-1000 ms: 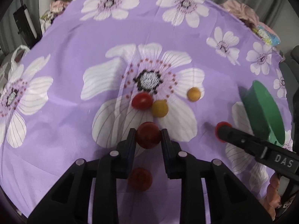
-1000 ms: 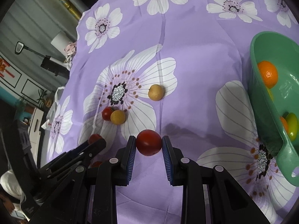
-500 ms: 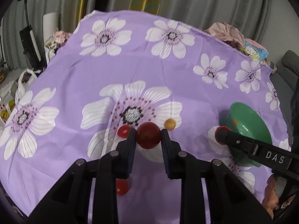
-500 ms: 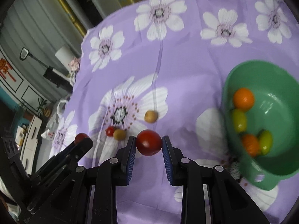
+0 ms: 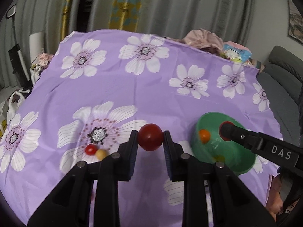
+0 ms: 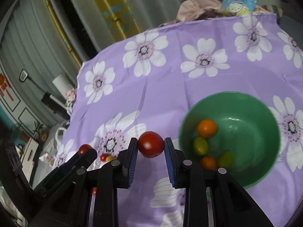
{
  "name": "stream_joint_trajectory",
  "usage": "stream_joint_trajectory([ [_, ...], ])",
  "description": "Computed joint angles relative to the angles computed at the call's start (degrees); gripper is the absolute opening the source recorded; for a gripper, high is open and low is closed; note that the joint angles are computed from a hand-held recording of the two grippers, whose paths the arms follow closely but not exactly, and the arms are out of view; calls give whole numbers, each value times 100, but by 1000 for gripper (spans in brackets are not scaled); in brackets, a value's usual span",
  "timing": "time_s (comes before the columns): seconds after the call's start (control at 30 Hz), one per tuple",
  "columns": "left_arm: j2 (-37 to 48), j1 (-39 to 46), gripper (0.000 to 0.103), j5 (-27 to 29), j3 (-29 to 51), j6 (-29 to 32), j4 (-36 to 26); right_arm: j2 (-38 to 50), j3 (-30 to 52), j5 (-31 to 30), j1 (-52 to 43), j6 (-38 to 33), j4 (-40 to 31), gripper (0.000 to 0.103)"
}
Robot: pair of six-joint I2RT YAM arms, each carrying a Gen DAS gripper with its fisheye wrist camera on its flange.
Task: Organize fruits
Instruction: 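Lift the red tomato with the right gripper and carry it over the bowl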
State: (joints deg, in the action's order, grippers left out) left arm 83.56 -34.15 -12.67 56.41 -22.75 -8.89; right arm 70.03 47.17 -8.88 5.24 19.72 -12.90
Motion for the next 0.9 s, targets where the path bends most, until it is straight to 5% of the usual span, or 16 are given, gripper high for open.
stream_joint_trajectory([
  [0.5,697,-831,26,-176,910,96,-70,-623,-296,-521,-1269,77,-36,31],
  [0.9,1556,-1052,26,379,1706,150,-279,-198,-167,-986,-2163,68,-292,31],
])
